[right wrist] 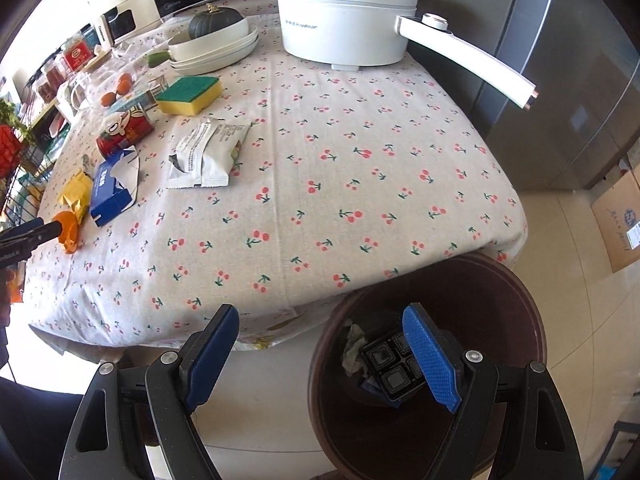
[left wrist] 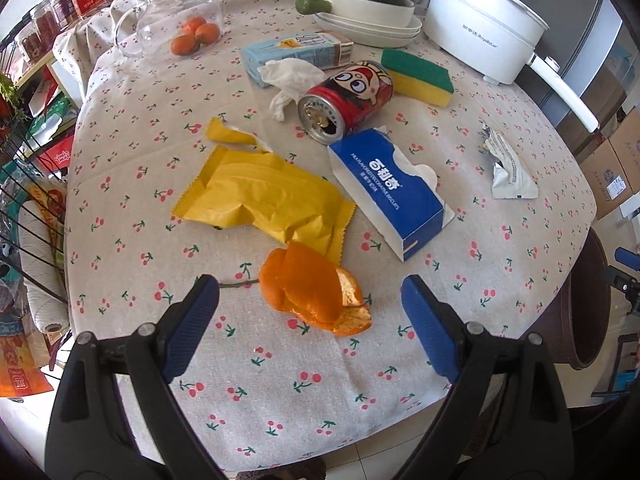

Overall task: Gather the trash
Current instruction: 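Grasp orange peel with left gripper while right gripper grasps white packet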

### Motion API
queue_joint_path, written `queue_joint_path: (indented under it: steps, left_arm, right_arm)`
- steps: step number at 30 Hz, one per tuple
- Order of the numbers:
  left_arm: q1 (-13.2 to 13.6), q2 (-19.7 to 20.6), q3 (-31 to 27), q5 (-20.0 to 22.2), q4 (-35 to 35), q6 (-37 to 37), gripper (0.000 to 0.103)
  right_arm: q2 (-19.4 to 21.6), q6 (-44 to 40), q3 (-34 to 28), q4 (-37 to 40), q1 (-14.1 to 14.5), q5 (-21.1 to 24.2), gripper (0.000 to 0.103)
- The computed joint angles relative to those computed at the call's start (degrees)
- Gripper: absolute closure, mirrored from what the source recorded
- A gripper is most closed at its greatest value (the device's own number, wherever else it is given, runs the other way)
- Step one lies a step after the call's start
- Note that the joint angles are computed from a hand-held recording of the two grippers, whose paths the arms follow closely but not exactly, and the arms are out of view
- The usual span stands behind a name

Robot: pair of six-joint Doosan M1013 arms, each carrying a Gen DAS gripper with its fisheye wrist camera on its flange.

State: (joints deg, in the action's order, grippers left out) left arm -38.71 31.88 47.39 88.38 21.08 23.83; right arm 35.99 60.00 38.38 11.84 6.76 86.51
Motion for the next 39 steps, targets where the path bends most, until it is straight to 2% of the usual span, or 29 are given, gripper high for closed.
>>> queue_joint_path:
  steps: [3, 6, 8, 9, 11, 14, 17, 23, 31, 39]
  left_arm:
    - [0.6, 0.1, 0.8, -0.3, -1.2, -0.4, 0.011]
    - [0.9, 0.5, 0.8, -0.8, -2.3, -0.8, 0.016]
    - [1.1, 0.8, 0.6, -0.9, -3.3, -1.1, 0.03]
    - [1.1, 1.1, 0.1, -0.3, -3.4, -1.1, 0.031]
    - [1.1, 1.5, -0.6, 0.1, -3.4, -0.7, 0.048]
    - [1.0, 1.2, -0.4, -0.1, -3.4, -0.5, 0.063]
    - [0.9, 0.2, 0.9, -1.3, -3.1, -0.5, 0.072]
    - [0.1, -2.1, 2.8, -4.8, -2.4, -0.6, 0.079]
    - [-0.3, -4.2, 4.5, -7.6, 1.0, -1.7, 0.08]
    - [0.2, -4.1, 4.2, -8.0, 0.9, -1.5, 0.08]
  right_arm:
    - [0.0, -0.1, 0.1, -0.3, 0.8, 0.1, 0.017]
    - [0.1, 0.0, 0.2, -0.6, 1.3, 0.2, 0.017]
    - [0.2, 0.2, 0.2, -0.7, 1.6, 0.3, 0.017]
    - [0.2, 0.3, 0.2, -0.8, 1.7, 0.2, 0.017]
    - [0.2, 0.5, 0.2, -0.7, 1.9, 0.2, 0.017]
    - [0.3, 1.1, 0.1, -0.5, 2.3, 0.1, 0.017]
    - [0.4, 1.4, -0.2, 0.1, 2.8, 0.2, 0.017]
    - [2.4, 2.2, -3.2, 0.8, 4.2, 2.1, 0.017]
    - [9.4, 9.6, -13.9, 3.3, 6.5, 7.1, 0.017]
    - [14.0, 14.9, -19.3, 1.4, 8.8, 6.3, 0.016]
